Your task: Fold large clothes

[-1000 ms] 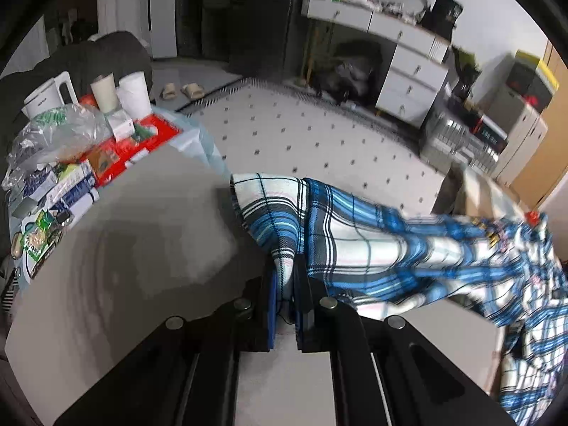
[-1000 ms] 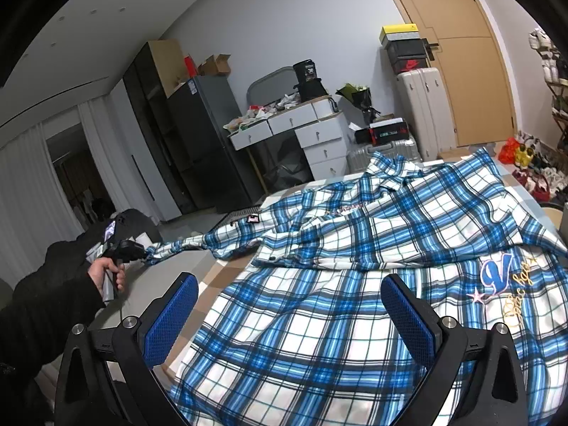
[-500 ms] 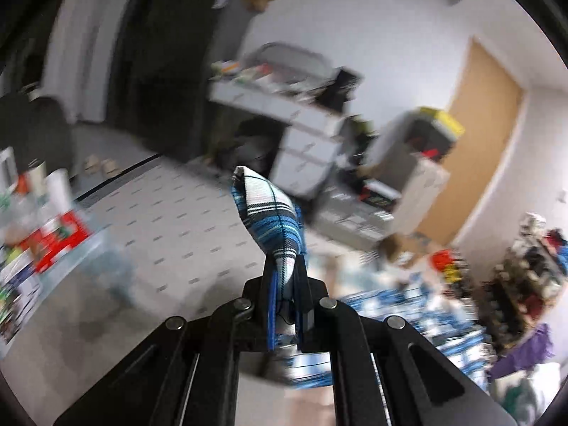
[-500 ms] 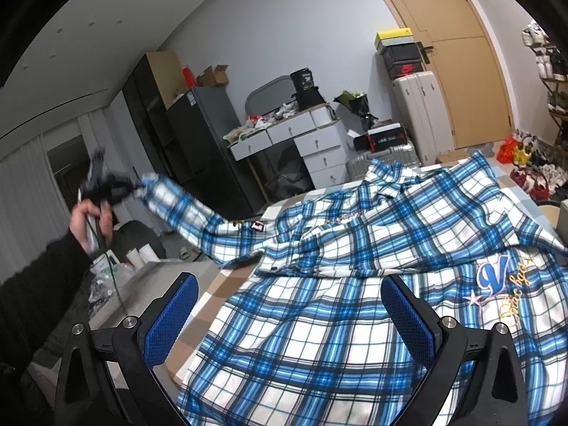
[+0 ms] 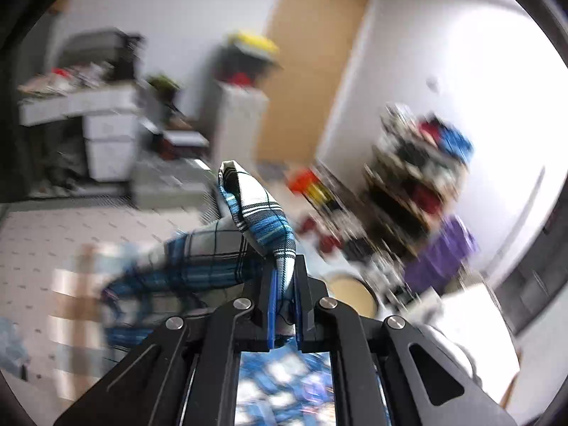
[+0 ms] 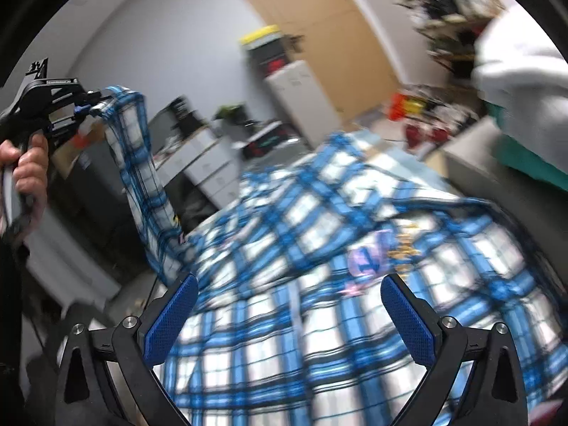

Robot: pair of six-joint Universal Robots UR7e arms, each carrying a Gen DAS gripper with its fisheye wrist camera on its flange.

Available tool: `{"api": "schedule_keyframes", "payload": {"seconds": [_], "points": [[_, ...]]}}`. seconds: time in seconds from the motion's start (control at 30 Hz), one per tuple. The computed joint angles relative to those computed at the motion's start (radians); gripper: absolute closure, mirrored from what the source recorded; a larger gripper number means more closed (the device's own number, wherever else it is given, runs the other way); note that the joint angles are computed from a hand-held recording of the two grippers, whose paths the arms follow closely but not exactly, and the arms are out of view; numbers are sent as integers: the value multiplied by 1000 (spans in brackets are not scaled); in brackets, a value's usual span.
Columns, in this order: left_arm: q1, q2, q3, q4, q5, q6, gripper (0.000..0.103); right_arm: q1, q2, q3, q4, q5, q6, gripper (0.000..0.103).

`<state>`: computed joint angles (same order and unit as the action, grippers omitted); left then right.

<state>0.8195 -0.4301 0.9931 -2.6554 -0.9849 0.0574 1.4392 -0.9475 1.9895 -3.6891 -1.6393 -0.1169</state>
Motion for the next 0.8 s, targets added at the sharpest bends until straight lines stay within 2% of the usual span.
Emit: {"api": "schedule_keyframes", "payload": {"seconds": [0.1, 0.23, 0.3, 0.33, 0.37, 0.4, 0.43, 0.47, 0.53, 0.57, 0.63, 0.67, 0.7, 0.8], "points": [[27, 135, -125, 101, -76, -70, 100, -18, -10, -1, -33, -52, 36, 0], [64, 292, -328, 350, -121, -154, 98, -40, -20, -19, -2, -104, 68, 0], [80, 285, -315, 401, -159, -195, 90, -52, -26, -26, 33, -103, 95, 0], [79, 295, -334, 420, -166, -213, 80, -57, -30, -29, 53, -96, 107, 0], [85, 281, -311, 425, -188, -221, 64, -61, -33, -28, 65, -88, 116, 0], [88, 249, -258, 400, -209, -208, 53, -63, -36, -27, 71, -78, 120, 0], [83, 210, -197, 368, -194, -187, 38, -64, -38, -25, 76, -71, 120, 0], [78, 165, -115, 303, -165, -151, 34, -63, -39, -23, 76, -66, 119, 0], [79, 127, -48, 231, -106, -79, 33, -60, -42, -14, 75, -52, 117, 0], [82, 84, 8, 222, -38, -52, 31, -57, -42, -11, 75, -47, 117, 0], [103, 82, 22, 188, 67, -29, 31, -53, -39, -12, 75, -34, 111, 0], [122, 58, 46, 207, 130, -51, 31, -51, -37, -13, 76, -32, 107, 0], [136, 48, 55, 227, 157, -79, 31, -46, -34, -15, 77, -34, 104, 0], [197, 2, 76, 283, 192, -196, 31, -35, -24, -22, 90, -42, 96, 0]]}}
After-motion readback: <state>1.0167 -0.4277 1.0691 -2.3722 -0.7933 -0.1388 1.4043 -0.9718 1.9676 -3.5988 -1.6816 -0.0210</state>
